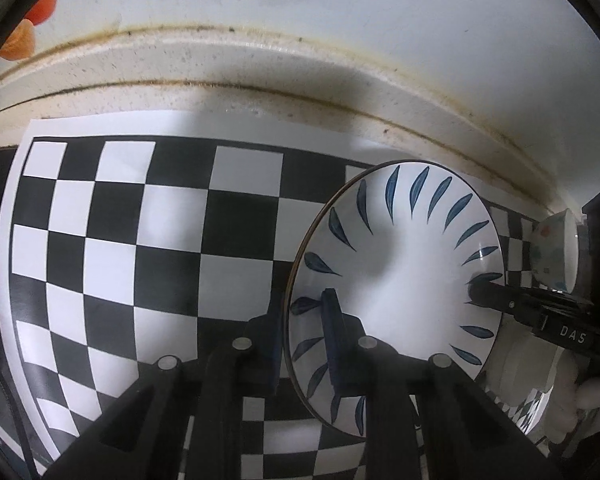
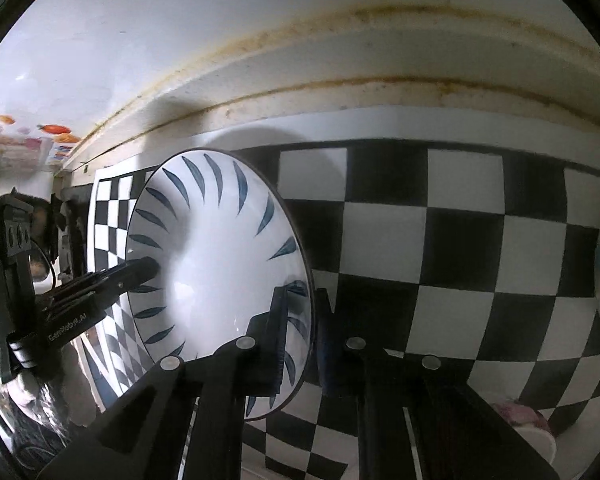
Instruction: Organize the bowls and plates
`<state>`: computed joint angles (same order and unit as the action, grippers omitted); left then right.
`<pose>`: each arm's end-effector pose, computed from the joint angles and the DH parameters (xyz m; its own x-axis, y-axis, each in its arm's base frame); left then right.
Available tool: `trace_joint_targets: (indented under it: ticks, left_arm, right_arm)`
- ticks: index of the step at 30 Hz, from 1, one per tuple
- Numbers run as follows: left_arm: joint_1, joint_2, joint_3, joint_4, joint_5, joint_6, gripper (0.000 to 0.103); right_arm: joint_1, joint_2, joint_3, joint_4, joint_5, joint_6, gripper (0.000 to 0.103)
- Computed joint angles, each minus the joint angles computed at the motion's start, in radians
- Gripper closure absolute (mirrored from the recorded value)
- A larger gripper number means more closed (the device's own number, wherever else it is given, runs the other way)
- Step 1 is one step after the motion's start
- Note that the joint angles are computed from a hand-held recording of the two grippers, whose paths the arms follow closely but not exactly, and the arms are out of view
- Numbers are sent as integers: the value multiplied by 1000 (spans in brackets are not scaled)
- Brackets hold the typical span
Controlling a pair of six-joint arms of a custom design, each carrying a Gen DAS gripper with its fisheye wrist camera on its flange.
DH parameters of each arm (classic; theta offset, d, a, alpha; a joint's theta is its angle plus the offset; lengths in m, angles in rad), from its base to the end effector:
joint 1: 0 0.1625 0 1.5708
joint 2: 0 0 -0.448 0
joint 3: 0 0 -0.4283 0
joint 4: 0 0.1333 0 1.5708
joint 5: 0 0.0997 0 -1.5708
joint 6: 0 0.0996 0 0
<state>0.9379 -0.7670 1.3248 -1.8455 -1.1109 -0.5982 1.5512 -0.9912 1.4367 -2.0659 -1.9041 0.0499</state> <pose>-0.3045 -0.7152 0.1331 -0.8563 0.0846 -0.5095 0.1037 0.9946 -0.0092 0.0863 -0.7379 0.2637 -0.9423 0.0845 0.3239 0.0667 0.9956 -0.0658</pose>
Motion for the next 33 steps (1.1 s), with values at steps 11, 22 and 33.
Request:
trace_joint_targets:
  ticks: [11, 22, 33]
  left_arm:
    - [-81, -82, 70, -4, 17, -22, 87]
    - [-187, -199, 190, 0, 18, -68, 87]
    - [-256, -302, 355, 7, -67, -118, 86]
  right_arm:
    - [44, -114, 71, 13, 26, -10, 90]
    - [93, -308, 270, -42, 66, 10, 90]
    - [106, -519, 497, -66, 71, 48, 90]
